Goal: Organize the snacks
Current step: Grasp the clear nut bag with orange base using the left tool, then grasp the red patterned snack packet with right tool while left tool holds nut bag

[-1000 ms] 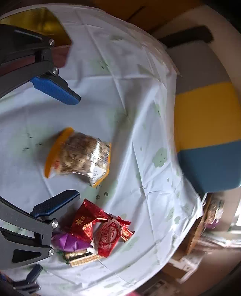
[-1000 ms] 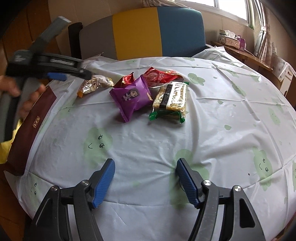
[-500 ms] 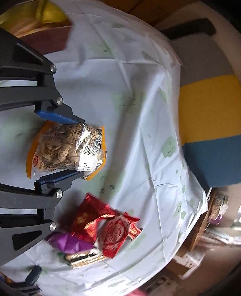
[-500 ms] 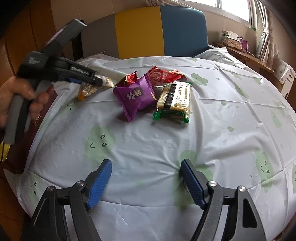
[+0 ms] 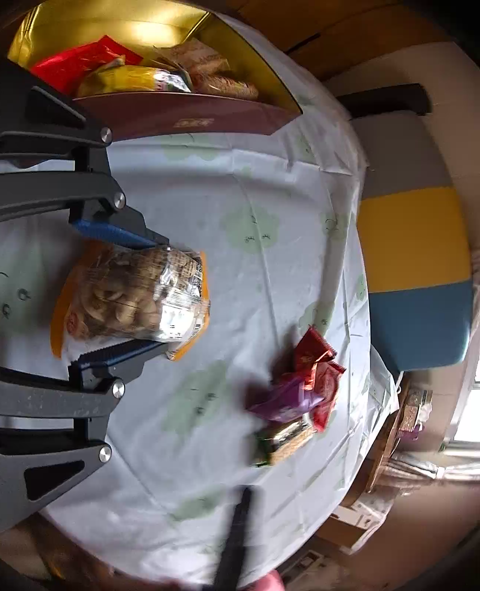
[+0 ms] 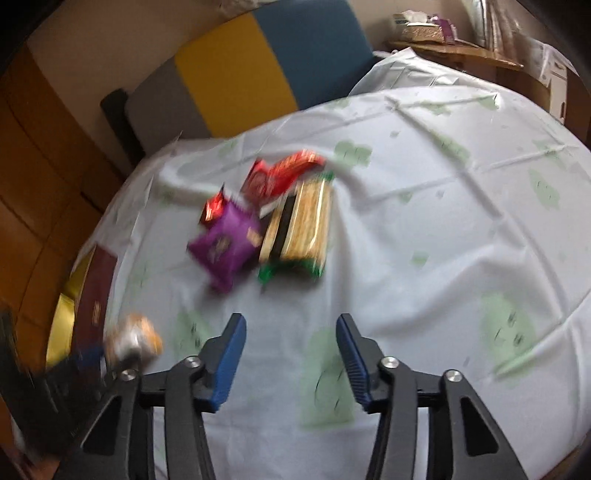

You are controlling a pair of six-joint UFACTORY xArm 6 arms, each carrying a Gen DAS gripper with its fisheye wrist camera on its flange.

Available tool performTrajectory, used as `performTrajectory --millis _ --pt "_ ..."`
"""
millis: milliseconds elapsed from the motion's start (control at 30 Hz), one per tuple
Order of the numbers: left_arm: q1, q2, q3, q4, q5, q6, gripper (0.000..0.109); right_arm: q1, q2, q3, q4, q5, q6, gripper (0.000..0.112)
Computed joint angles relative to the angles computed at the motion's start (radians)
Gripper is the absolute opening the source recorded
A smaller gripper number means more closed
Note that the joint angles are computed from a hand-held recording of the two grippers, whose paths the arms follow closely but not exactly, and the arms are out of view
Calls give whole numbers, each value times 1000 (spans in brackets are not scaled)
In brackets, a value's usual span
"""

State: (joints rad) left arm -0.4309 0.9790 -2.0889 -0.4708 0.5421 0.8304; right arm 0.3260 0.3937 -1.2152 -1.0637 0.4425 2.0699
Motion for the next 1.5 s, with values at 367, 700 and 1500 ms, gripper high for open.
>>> performTrajectory --millis 367,700,1500 --pt "11 11 15 -109 -13 95 50 -94 152 -243 416 94 -494 43" --pt "8 -3 47 -156 -43 132 50 -74 278 -457 566 288 -828 34" --pt "9 -2 52 -214 -50 164 51 -84 708 -1190 701 602 -1302 35"
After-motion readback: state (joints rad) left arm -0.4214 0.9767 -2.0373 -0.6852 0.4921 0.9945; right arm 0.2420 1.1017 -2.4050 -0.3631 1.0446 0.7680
